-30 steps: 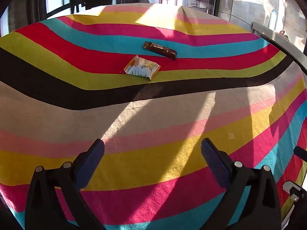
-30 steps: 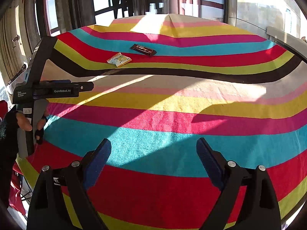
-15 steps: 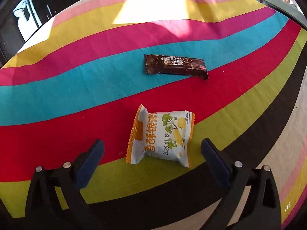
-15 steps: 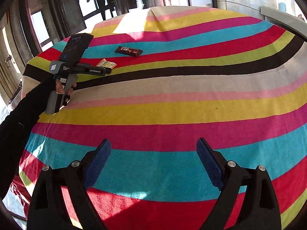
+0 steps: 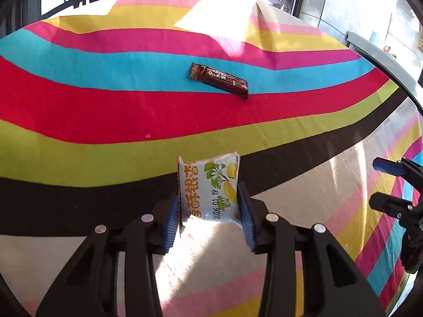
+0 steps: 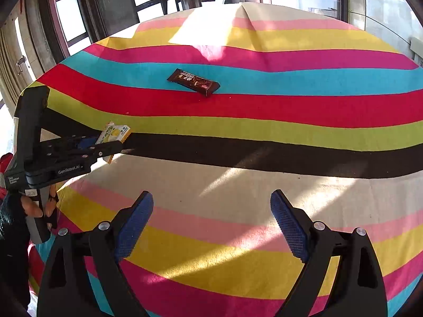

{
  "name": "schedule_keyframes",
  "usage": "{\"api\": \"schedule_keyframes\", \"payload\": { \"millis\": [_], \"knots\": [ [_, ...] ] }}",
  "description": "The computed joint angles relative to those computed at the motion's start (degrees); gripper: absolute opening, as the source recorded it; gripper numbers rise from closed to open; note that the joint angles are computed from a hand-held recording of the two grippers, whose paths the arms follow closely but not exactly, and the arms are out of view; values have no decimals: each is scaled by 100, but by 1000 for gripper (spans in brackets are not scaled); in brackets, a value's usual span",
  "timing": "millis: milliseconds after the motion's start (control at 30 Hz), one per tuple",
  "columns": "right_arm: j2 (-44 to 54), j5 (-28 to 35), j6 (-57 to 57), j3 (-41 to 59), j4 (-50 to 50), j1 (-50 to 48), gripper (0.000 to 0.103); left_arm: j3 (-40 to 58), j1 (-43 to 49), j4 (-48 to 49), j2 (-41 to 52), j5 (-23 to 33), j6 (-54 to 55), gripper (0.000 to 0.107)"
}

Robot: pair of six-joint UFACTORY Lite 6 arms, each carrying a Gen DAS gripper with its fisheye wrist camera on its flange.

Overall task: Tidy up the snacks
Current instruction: 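Grasp the white-and-yellow pastry packet with the left tool, then grasp the brown chocolate bar with the right tool while the left tool holds the pastry packet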

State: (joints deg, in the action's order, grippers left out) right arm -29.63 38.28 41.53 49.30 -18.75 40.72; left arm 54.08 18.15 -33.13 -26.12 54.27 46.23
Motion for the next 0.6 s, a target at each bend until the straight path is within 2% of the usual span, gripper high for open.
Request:
{"api": "schedule_keyframes", "payload": {
  "millis": [100, 233, 333, 433, 600],
  "knots": [
    [1332, -590, -690, 890, 313, -408, 87, -333, 781, -418, -448, 545, 503, 41],
    [2981, -849, -1738, 2366, 554, -689, 87, -194, 1124, -749, -34, 787, 738, 42],
    [3968, -780, -2149, 3421, 408, -787, 87, -203, 1043, -698, -63, 730, 678, 44],
    [4848, -610, -2868, 4463, 806, -957, 87, -168, 1183, -817, 23, 851, 798, 45],
    [6073, -79, -3583, 6066, 1185, -1125, 87, -72, 1681, -1238, 333, 1332, 1156, 45]
  ]
}}
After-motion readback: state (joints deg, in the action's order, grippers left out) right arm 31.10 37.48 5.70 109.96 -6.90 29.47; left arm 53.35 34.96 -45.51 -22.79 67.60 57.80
